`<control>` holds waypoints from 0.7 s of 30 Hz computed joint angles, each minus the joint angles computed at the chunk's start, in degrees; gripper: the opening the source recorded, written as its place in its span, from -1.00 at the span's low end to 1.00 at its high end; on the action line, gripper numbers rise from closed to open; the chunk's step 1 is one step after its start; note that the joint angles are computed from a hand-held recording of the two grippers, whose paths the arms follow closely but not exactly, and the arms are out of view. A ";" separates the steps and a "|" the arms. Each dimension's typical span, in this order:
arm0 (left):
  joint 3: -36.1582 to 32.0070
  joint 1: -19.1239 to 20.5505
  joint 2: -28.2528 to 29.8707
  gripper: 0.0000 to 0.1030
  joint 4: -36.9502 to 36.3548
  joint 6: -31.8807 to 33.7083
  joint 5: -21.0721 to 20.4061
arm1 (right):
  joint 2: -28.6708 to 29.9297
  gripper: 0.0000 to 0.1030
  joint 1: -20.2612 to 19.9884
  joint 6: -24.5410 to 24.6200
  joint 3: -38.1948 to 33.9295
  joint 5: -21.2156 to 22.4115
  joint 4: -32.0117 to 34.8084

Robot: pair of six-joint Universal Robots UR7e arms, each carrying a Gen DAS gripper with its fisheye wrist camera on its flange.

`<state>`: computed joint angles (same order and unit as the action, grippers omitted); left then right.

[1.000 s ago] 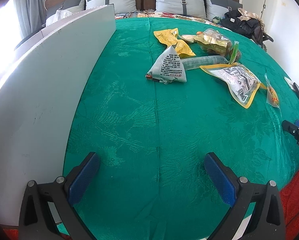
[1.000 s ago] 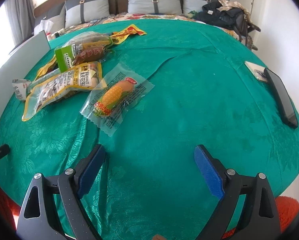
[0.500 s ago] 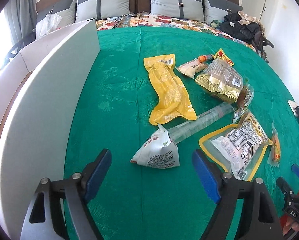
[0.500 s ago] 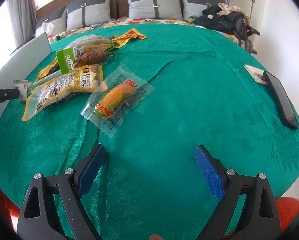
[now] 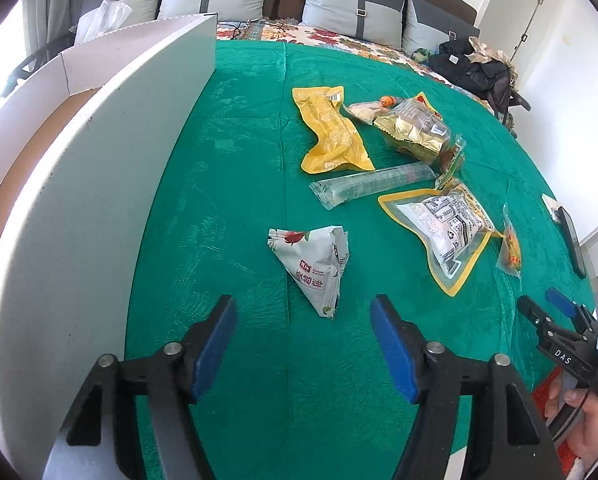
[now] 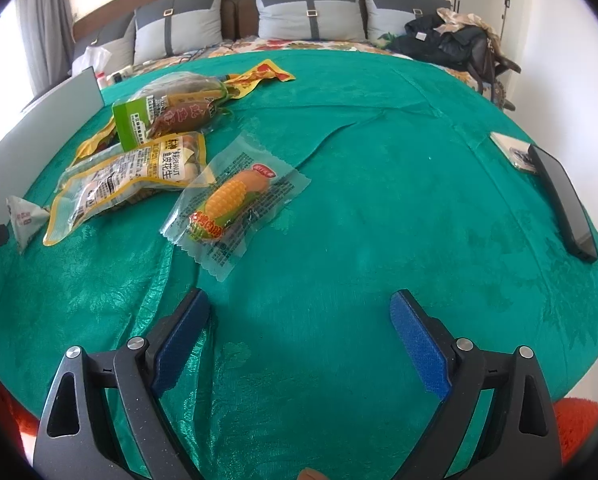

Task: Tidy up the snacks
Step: 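Close left tool on white triangular packet while right tool grasps corn-sausage packet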

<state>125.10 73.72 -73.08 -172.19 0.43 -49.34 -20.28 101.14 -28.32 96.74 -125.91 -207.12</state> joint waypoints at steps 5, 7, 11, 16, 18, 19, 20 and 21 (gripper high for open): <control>-2.01 0.43 2.78 0.44 -0.12 1.75 -0.10 | 0.27 0.84 -0.16 -0.76 0.16 0.45 -1.41; -3.41 0.52 4.40 0.43 -0.29 2.38 1.14 | 0.33 0.84 -0.18 -0.76 0.20 0.45 -1.67; -6.43 1.14 6.81 0.14 1.63 1.43 1.29 | 0.17 0.85 -0.24 -0.56 0.45 0.57 -1.61; -5.24 0.55 7.40 -0.49 -1.18 4.40 3.66 | -5.19 0.83 -0.82 5.61 2.53 3.34 10.33; -3.67 0.67 5.98 -0.51 -1.82 4.03 2.76 | -8.91 0.81 -2.09 15.28 4.39 8.41 14.95; -2.90 0.73 5.22 -0.52 -1.94 3.71 2.30 | -10.30 0.81 -2.75 20.15 4.71 11.06 17.04; -2.13 0.67 4.50 -0.52 -1.94 3.33 2.10 | -11.37 0.79 -3.38 24.52 4.34 13.90 20.18; -1.49 0.65 3.83 -0.52 -1.82 3.02 1.74 | -11.92 0.79 -3.86 28.00 3.10 16.62 24.40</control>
